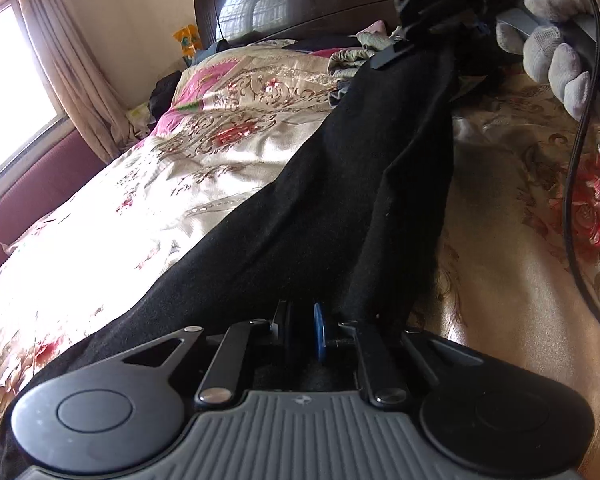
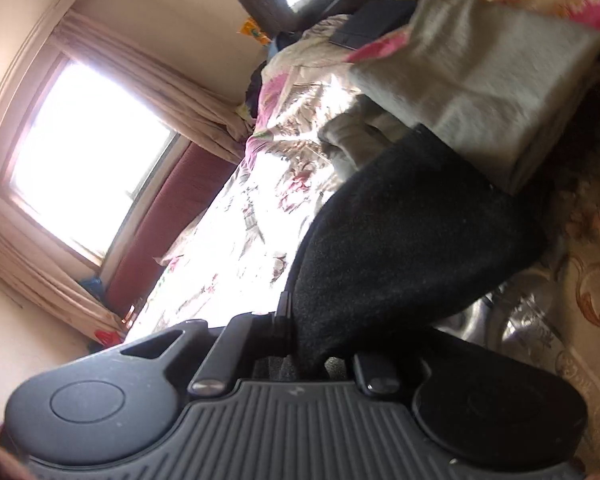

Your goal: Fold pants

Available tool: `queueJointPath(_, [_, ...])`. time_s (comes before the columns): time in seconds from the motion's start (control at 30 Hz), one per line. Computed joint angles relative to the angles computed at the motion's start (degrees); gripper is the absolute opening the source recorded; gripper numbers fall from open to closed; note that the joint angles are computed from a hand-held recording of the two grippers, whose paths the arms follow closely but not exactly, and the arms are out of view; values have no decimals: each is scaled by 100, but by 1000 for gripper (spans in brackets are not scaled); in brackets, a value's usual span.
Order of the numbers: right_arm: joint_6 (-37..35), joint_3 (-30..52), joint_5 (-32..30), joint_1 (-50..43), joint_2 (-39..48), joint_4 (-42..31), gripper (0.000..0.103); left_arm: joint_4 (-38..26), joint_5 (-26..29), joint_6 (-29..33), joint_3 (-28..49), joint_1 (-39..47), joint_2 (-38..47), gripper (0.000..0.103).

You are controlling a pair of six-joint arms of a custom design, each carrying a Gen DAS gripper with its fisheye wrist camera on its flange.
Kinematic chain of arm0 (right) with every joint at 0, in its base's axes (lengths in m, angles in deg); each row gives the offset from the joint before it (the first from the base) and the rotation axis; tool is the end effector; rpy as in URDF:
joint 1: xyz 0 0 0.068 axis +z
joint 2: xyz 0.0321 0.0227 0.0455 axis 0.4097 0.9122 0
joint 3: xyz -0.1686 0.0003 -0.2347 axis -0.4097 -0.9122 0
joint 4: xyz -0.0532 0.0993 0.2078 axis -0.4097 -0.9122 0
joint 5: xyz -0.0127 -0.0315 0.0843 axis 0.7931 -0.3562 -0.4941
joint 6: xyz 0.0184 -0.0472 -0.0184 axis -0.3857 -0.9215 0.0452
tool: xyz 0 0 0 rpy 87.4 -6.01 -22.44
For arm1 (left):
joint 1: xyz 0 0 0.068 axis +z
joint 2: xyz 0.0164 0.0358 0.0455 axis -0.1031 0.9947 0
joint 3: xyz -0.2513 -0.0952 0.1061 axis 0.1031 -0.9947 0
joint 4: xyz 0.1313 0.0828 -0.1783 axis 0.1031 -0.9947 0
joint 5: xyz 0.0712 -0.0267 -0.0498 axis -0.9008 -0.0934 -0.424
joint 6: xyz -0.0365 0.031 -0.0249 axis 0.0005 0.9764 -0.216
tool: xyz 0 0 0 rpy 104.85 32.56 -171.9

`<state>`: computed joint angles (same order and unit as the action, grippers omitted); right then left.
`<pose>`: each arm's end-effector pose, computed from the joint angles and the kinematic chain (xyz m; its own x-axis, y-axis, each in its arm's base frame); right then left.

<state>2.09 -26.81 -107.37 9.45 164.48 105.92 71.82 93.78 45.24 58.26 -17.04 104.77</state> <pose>0.2445 -0.0516 0.1143 -0.3635 0.6892 -0.6268 0.1976 0.7146 0.6710 0.2318 -0.0565 0.0452 -0.2450 0.6400 -0.7283 0.7078 0.6314 0.3167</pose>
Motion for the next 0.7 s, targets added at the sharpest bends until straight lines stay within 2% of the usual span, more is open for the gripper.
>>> queueJointPath(0.07, [-544,292,690,769,-670,-917,10,-146,235,-226,16,56,-92,29])
queueJointPath(0.1, [-721,410,929,1102,-900,-1231,10,-26,295,-253,-30,120,-52,30])
queueJointPath(0.2, [-925,979,1192,1999,-1144,-1977,10,128,615,-274,-179,605,-41,32])
queueJointPath(0.33, [-1037,1901,1619,3181,-658,-2605,10,47,1150,-306,-227,1657,-219,32])
queueJointPath(0.47, [-1210,2983,2102,4214,-6,-3322,10,-640,1975,-399,4,2953,-556,32])
queueJointPath(0.53, [-1130,3162,2303,4723,222,-3410,10,-724,2234,-221,70,3598,-565,32])
queueJointPath(0.6, [-1161,3702,2442,5074,556,-3760,9,-854,2395,51,171,4194,-530,32])
queueJointPath(0.7, [-1415,4883,2714,5566,1206,-4536,9,-1300,2710,380,462,5136,-457,32])
